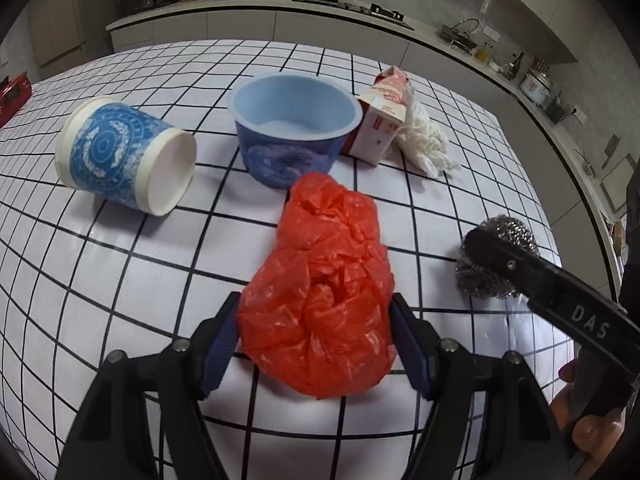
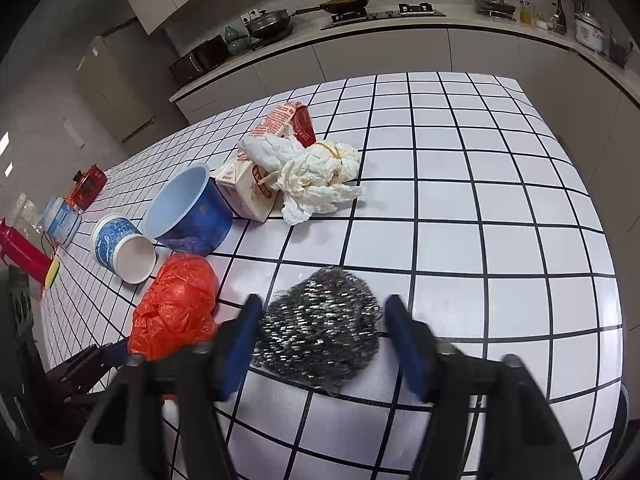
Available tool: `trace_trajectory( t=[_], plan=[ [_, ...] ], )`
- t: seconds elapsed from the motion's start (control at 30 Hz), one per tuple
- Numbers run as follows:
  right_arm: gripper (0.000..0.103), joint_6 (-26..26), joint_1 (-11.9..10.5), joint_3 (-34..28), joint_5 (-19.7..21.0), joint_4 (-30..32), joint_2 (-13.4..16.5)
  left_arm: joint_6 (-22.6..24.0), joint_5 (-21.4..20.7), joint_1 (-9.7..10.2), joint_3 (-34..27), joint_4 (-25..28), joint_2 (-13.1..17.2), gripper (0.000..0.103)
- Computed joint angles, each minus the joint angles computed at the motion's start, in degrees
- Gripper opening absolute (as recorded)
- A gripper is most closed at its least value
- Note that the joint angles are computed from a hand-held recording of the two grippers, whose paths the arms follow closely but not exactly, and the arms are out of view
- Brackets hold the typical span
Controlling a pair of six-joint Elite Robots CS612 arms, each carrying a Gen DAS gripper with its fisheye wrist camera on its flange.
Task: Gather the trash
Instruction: 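Grasp the red plastic bag with left tool while right tool grasps the steel scrubber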
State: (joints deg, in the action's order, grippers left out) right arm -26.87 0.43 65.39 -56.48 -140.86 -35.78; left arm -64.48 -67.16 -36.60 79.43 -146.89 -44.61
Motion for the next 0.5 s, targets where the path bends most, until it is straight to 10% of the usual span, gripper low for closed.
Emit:
trace_trajectory(
  t=[0.4,0.47,0.5],
  plan=[
    [0.057,-1.4,-0.2,1.0,-0.2,-0.5,-0.5,0.7,-0.2,0.81,-2.1,-1.0,1.4,0.073],
    [0.057,-1.4,-0.2,1.0,-0.1,-0.3,-0.5,1.2,0.0,0.82,-1.5,-3.1,1.4,0.065],
    [0.056,-1.4,-0.2,1.2,-0.1,-0.5,-0.6,1.7,0.1,0.80,-1.4,-3.7,1.4,0.046]
  ],
)
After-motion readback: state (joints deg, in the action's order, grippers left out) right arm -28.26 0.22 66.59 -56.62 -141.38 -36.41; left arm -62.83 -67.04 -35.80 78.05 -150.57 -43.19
